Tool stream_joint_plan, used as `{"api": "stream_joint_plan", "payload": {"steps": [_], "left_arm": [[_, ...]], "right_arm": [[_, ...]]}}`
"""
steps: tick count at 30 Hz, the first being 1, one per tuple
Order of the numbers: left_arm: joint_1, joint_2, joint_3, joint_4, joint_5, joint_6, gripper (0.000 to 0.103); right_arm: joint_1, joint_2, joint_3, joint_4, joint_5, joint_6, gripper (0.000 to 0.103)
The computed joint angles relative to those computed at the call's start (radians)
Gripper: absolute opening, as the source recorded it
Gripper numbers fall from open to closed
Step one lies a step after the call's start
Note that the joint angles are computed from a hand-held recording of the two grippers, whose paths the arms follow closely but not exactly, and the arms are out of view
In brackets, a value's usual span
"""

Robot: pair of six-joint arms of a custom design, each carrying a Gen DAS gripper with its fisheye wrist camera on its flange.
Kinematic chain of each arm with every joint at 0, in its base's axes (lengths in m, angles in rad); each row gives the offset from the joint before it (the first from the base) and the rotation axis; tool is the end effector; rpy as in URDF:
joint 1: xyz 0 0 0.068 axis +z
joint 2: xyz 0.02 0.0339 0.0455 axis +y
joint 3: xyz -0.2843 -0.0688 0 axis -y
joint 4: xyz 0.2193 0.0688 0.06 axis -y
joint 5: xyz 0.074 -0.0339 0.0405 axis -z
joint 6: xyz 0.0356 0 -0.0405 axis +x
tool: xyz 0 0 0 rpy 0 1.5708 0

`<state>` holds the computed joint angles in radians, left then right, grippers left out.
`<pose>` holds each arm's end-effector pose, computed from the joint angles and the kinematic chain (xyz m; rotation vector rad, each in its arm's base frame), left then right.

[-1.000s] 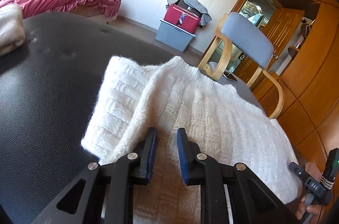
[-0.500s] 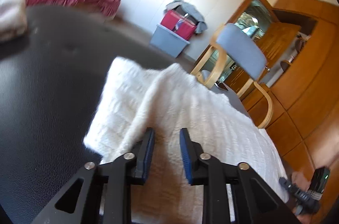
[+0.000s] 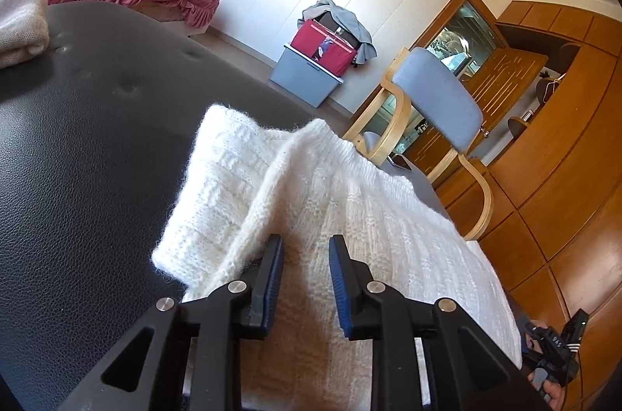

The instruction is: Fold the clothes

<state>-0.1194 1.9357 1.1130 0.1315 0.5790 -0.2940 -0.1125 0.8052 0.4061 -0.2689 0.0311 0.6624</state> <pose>0.3895 -0.0663 0.1930 0.1180 2.2692 -0.8733 0.1334 -0.0162 0.2207 0.8664 2.0782 0.2626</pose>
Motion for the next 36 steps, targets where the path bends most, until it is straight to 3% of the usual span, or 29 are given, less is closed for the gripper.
{"api": "stream_joint_plan", "payload": {"steps": [7, 8, 9, 10, 11, 13, 20, 21, 22, 28, 36], "left_arm": [[0.0, -0.006, -0.005, 0.005, -0.001, 0.003, 0.024], [0.0, -0.009, -0.008, 0.009, -0.003, 0.003, 0.024], [-0.001, -0.015, -0.016, 0.019, -0.005, 0.004, 0.024], [-0.002, -0.022, -0.023, 0.027, -0.008, 0.006, 0.024], [-0.005, -0.031, -0.026, 0.026, -0.019, 0.011, 0.024], [-0.019, -0.052, -0.029, 0.009, -0.062, 0.025, 0.024], [-0.221, -0.204, -0.121, 0.004, -0.189, 0.076, 0.024], [-0.275, -0.226, -0.142, 0.023, -0.218, 0.093, 0.023], [-0.329, -0.244, -0.162, 0.041, -0.256, 0.123, 0.014], [-0.524, -0.285, -0.196, 0.064, -0.447, 0.26, 0.008], [-0.466, -0.063, 0.089, -0.296, -0.264, 0.242, 0.005]], "right_arm": [[-0.008, 0.042, -0.045, 0.111, -0.138, -0.001, 0.075], [-0.014, 0.042, -0.051, 0.12, -0.146, 0.003, 0.063], [-0.05, 0.049, -0.069, 0.15, -0.197, 0.007, 0.035], [-0.106, 0.056, -0.093, 0.189, -0.274, 0.009, 0.027], [-0.175, 0.061, -0.121, 0.229, -0.369, 0.013, 0.026], [-0.219, 0.056, -0.14, 0.255, -0.423, 0.022, 0.025], [-0.179, 0.042, -0.143, 0.257, -0.391, 0.044, 0.025], [-0.182, 0.044, -0.142, 0.258, -0.392, 0.042, 0.025], [-0.194, 0.047, -0.143, 0.26, -0.404, 0.036, 0.025], [-0.232, 0.058, -0.139, 0.26, -0.439, 0.018, 0.025], [-0.215, 0.096, -0.138, 0.31, -0.426, 0.041, 0.025]]}}
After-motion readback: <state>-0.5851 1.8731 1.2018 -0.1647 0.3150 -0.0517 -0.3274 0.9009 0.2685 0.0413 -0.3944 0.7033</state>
